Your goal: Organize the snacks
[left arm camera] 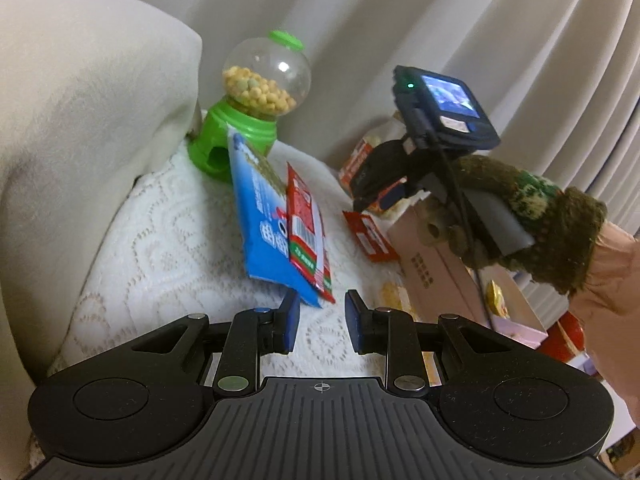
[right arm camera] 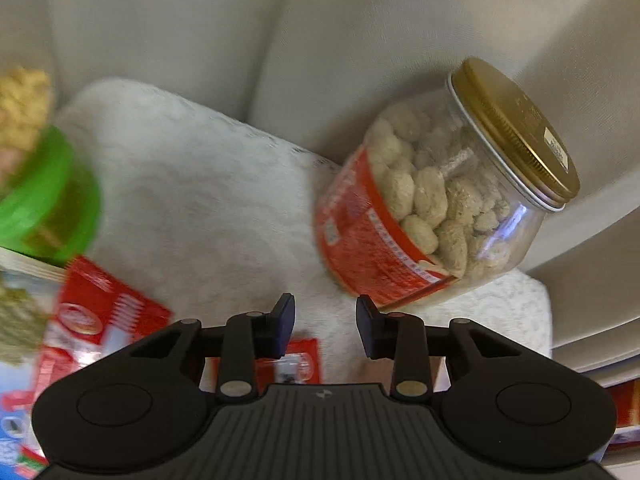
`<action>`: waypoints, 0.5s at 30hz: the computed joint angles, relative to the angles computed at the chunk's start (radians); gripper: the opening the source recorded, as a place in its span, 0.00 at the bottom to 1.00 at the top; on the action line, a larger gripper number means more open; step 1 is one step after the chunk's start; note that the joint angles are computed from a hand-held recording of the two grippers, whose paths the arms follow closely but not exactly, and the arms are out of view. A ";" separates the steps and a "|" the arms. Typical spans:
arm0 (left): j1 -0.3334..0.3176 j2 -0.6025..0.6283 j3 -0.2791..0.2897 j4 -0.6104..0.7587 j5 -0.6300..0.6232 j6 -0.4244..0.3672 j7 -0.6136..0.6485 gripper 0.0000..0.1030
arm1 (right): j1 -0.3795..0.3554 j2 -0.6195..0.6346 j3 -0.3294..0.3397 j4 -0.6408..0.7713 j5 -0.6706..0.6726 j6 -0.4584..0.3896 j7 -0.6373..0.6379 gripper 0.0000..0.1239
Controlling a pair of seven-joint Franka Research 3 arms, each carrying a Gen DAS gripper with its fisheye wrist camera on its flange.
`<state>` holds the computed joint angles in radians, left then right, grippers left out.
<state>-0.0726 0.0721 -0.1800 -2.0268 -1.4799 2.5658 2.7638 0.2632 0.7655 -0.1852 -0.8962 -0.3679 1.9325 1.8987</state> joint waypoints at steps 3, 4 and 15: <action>0.003 -0.011 0.004 -0.010 -0.006 -0.015 0.009 0.28 | -0.015 0.001 0.026 0.023 0.056 -0.071 -0.007 0.26; 0.005 -0.014 0.006 -0.012 -0.010 -0.023 0.010 0.28 | -0.029 -0.035 0.052 -0.015 0.097 -0.071 -0.027 0.25; 0.010 -0.004 0.007 -0.006 0.022 -0.039 -0.035 0.28 | -0.034 -0.209 0.107 -0.237 0.188 -0.053 -0.267 0.57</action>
<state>-0.0624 0.0686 -0.1731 -2.0332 -1.4578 2.5266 2.7288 0.2291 0.5561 -0.0782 -1.1334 -0.1800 1.8792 1.6315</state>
